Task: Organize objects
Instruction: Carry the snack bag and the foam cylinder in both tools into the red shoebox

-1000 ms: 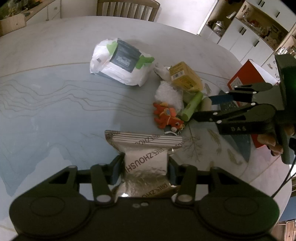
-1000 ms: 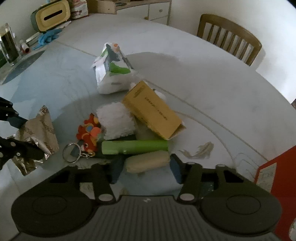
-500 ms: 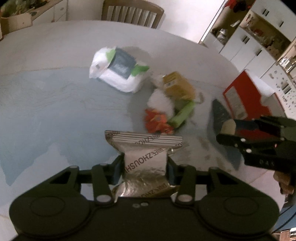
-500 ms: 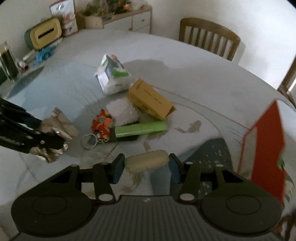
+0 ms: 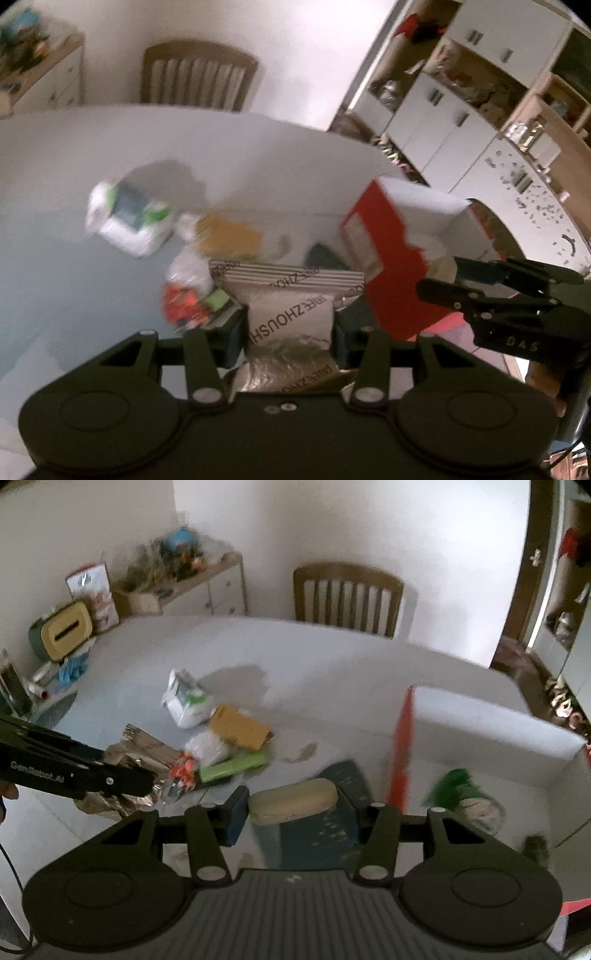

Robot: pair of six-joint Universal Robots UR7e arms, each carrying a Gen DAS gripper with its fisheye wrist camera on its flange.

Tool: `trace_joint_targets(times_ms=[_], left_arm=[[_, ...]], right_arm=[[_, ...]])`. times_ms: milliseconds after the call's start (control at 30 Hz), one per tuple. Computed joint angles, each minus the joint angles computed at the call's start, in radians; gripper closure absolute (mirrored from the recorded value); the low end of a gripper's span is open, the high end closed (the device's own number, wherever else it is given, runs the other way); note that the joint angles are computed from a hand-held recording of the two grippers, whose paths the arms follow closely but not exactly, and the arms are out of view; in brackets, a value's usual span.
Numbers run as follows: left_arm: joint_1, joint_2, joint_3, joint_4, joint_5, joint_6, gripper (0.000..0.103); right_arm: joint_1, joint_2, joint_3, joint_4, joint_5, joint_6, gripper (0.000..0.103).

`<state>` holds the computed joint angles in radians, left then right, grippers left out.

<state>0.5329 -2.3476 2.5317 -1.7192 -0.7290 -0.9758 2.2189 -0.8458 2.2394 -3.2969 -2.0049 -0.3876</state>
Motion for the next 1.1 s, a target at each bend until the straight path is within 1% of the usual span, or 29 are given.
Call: trace_joint_targets(times_ms=[100, 333, 400, 533, 600, 800, 1000, 1100], left_arm=[[-0.024, 0.072, 0.005, -0.087, 0.004, 0.021, 0.057], [-0.026, 0.292, 0.009, -0.356, -0.004, 0.116, 0.057], [-0.013, 0.367, 0.007, -0.448, -0.014, 0.152, 0.057], [-0.002, 0.516, -0.004, -0.592, -0.018, 0.199, 0.057], [0.017, 0.590, -0.016, -0.667, -0.031, 0.232, 0.057], [0.041, 0.765, -0.059, -0.781, -0.047, 0.298, 0.057], [0.073, 0.902, -0.109, -0.828, -0.053, 0.323, 0.057], [0.092, 0.959, -0.136, -0.843, -0.061, 0.337, 0.057]], right_arm=[[-0.010, -0.049, 0.020, -0.017, -0.002, -0.023, 0.052], [-0.060, -0.155, 0.069, -0.057, -0.017, -0.077, 0.052], [-0.079, -0.182, 0.081, -0.065, -0.022, -0.092, 0.052], [-0.127, -0.226, 0.098, -0.070, -0.041, -0.136, 0.052], [-0.153, -0.242, 0.103, -0.073, -0.051, -0.152, 0.052], [-0.230, -0.277, 0.109, -0.087, -0.070, -0.222, 0.052], [-0.297, -0.298, 0.087, -0.031, -0.068, -0.262, 0.052], [-0.314, -0.273, 0.068, -0.047, -0.099, -0.277, 0.052]])
